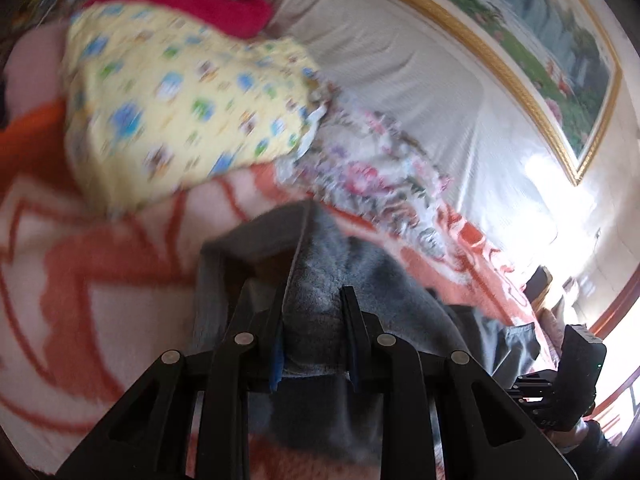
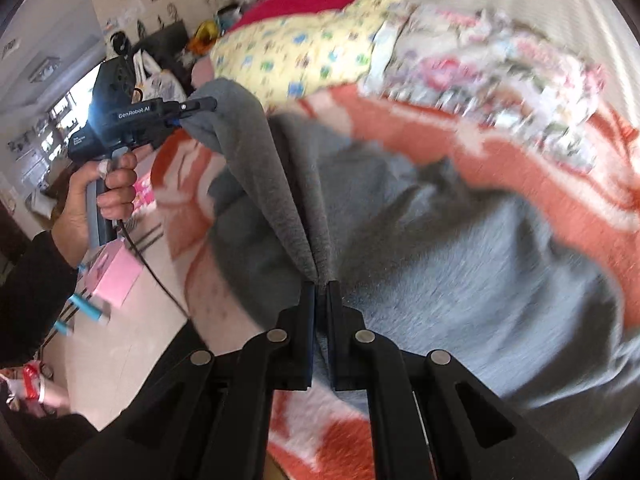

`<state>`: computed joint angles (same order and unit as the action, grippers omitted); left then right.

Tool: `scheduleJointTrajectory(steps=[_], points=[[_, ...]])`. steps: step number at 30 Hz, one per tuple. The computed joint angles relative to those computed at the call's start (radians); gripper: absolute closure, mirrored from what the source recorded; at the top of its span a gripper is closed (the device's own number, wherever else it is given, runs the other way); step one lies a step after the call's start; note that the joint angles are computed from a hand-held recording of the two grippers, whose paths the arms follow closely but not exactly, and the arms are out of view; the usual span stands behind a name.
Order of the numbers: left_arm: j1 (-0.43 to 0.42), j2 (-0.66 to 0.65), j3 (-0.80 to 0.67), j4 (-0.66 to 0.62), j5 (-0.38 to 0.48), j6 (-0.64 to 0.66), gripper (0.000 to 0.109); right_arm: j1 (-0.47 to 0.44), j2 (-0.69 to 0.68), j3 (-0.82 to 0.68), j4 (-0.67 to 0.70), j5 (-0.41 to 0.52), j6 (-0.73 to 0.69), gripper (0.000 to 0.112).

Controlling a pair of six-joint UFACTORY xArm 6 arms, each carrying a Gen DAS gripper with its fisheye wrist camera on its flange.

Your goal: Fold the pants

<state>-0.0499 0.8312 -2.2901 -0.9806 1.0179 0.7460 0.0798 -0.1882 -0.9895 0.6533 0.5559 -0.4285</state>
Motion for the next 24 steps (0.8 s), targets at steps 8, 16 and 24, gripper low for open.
scheduleJointTrajectory(steps=[8,16,24], points=[[0.035,-0.045,0.195,-0.002,-0.057,-0.043,0.072,0.001,0.071,-0.016,-0.023,0.076,0.071,0.095],[0.041,-0.193,0.385,-0.123,-0.165,-0.082,0.036,-0.002,0.091,-0.103,-0.006,0.066,0.060,0.068],[-0.011,-0.075,0.198,0.128,-0.161,-0.388,0.025,-0.063,0.240,-0.286,0.015,0.011,0.184,0.058]])
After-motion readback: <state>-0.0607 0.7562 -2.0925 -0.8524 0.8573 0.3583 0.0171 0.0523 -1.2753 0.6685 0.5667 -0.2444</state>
